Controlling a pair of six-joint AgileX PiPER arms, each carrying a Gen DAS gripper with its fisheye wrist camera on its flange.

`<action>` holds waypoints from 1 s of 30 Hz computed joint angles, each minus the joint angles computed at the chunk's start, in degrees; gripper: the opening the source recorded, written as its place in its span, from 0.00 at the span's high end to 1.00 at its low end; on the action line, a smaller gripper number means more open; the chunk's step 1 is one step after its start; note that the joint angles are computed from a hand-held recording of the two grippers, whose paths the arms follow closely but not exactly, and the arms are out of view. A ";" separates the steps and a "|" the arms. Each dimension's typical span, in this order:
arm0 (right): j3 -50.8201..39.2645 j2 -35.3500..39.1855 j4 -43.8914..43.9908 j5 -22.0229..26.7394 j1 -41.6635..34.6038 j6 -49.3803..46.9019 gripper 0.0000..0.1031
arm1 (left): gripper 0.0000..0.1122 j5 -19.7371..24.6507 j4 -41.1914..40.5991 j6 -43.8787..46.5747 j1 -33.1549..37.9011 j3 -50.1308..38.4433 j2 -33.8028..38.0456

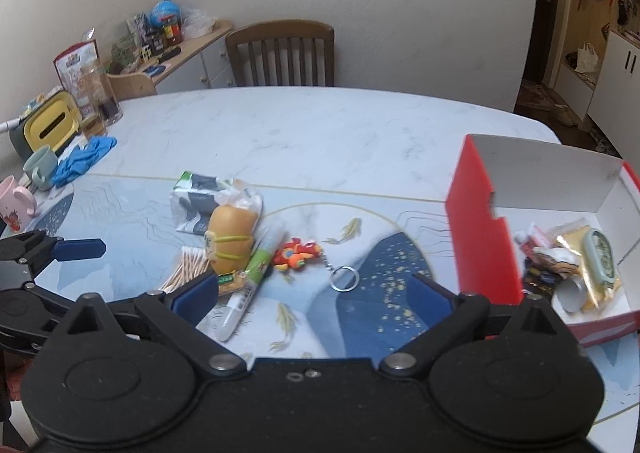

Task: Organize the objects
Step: 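Withdraw both tools from the box back toward the table items, then grasp the cotton swab bag with the left tool while the right tool grasps the small snack packet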

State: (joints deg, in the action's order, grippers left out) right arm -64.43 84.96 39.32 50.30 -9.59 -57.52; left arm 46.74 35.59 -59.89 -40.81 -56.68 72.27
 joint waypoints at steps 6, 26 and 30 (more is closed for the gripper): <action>2.44 0.40 -1.89 -4.79 5.52 0.88 0.03 | 0.08 -4.04 4.16 -4.00 2.22 5.40 -0.13; 1.17 9.40 -10.15 -13.00 18.61 15.24 0.16 | 0.08 -13.13 6.13 -3.83 6.76 8.51 7.05; 0.66 10.49 -11.48 -13.52 19.69 16.66 0.23 | 0.09 -13.98 6.82 -4.37 6.84 8.90 7.58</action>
State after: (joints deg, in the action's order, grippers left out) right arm -63.77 95.45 27.84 36.78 10.10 -40.86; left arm 32.76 42.41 -64.26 -33.96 -47.78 79.85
